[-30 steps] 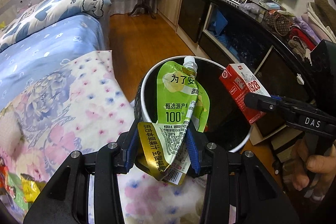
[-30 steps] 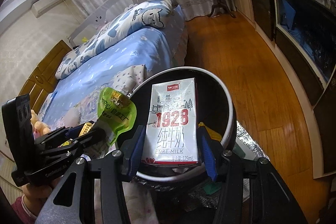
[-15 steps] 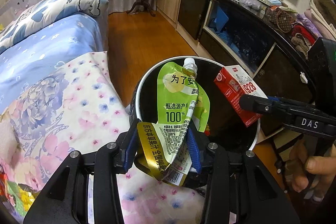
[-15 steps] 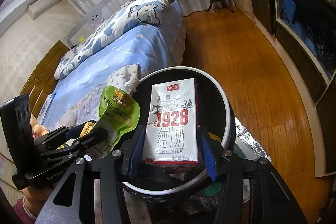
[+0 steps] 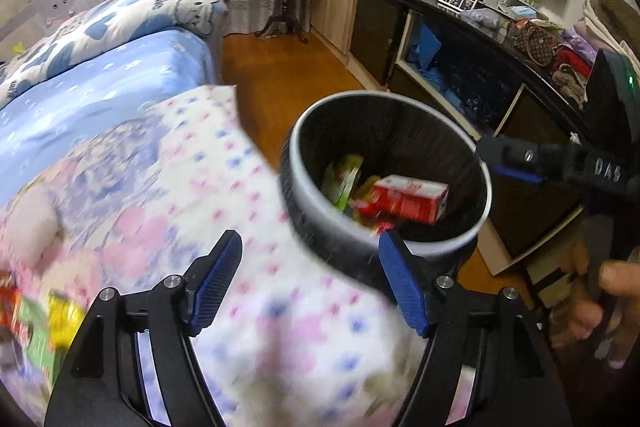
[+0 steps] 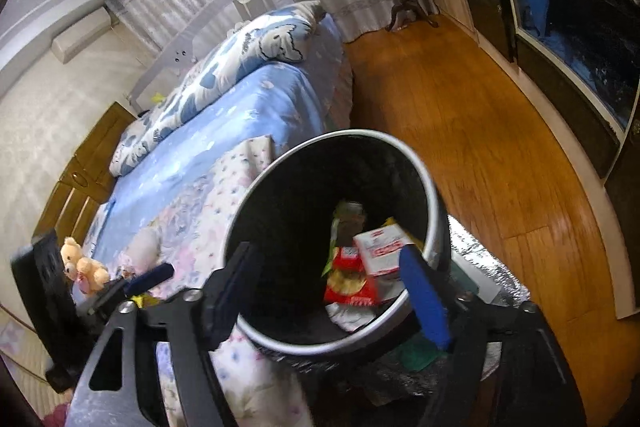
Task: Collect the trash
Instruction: 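Open both tools to drop the pouch and milk carton into the bin, then move both tools back over the trash on the bed, then grasp the green juice box with the left tool while the right tool grasps the yellow snack bag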
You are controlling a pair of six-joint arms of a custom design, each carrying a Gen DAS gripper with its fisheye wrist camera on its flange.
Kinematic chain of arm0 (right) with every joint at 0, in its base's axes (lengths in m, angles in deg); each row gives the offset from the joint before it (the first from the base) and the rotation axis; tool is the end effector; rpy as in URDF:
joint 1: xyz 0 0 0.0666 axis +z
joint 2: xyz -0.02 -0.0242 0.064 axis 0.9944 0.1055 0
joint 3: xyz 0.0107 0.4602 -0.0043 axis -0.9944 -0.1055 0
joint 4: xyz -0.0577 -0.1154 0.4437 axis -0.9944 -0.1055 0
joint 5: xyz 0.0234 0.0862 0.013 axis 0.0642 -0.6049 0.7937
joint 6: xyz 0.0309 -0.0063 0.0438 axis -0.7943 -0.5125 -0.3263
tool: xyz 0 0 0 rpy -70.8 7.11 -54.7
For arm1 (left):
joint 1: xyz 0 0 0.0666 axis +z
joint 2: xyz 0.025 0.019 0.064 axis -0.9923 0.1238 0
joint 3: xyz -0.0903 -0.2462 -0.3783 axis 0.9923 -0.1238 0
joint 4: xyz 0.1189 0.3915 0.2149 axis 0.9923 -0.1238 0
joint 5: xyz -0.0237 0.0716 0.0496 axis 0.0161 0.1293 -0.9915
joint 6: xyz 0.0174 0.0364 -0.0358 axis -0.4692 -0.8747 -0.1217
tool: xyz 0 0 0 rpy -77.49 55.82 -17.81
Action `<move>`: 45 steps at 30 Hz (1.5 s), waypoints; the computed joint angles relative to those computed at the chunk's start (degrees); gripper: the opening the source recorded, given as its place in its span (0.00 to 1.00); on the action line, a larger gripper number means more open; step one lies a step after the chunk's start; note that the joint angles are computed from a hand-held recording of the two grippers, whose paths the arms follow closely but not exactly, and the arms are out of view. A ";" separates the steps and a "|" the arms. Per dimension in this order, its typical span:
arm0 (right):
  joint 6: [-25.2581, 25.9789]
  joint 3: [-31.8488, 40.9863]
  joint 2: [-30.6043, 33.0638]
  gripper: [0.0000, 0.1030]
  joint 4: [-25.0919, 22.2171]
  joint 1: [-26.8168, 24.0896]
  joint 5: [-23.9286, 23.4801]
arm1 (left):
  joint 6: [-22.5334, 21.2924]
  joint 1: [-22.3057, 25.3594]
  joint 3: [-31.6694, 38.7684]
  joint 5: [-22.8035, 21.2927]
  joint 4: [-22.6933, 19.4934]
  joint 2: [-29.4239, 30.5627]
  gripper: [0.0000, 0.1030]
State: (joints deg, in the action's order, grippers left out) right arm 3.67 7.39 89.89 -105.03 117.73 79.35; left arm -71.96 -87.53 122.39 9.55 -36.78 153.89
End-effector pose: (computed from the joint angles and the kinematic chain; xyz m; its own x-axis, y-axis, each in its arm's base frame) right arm 0.4617 0.2925 0.4614 -0.5459 0.6115 -0.5728 0.3691 0.7892 0.4908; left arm 0.5884 -0.0664 0.4638 -0.5215 0.5472 -0.6547 0.7649 0.6398 -0.0745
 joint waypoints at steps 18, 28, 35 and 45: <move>3.67 10.04 9.79 0.83 0.75 8.16 -0.29 | 1.03 16.02 -3.75 0.43 1.21 -0.45 0.72; 4.26 15.02 14.92 0.83 0.77 10.52 -3.20 | 3.24 21.21 -2.45 0.72 1.87 1.52 0.72; 5.48 19.17 18.75 0.83 0.47 11.22 -5.13 | 4.74 23.77 -0.86 0.31 1.82 3.43 0.72; 8.09 25.38 24.19 0.83 1.01 10.70 -8.63 | 7.05 24.92 2.84 0.64 -0.20 6.56 0.72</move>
State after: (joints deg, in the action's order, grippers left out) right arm 11.76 32.78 114.08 -104.01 128.42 70.72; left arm -64.92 -62.61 125.23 10.19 -36.98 160.45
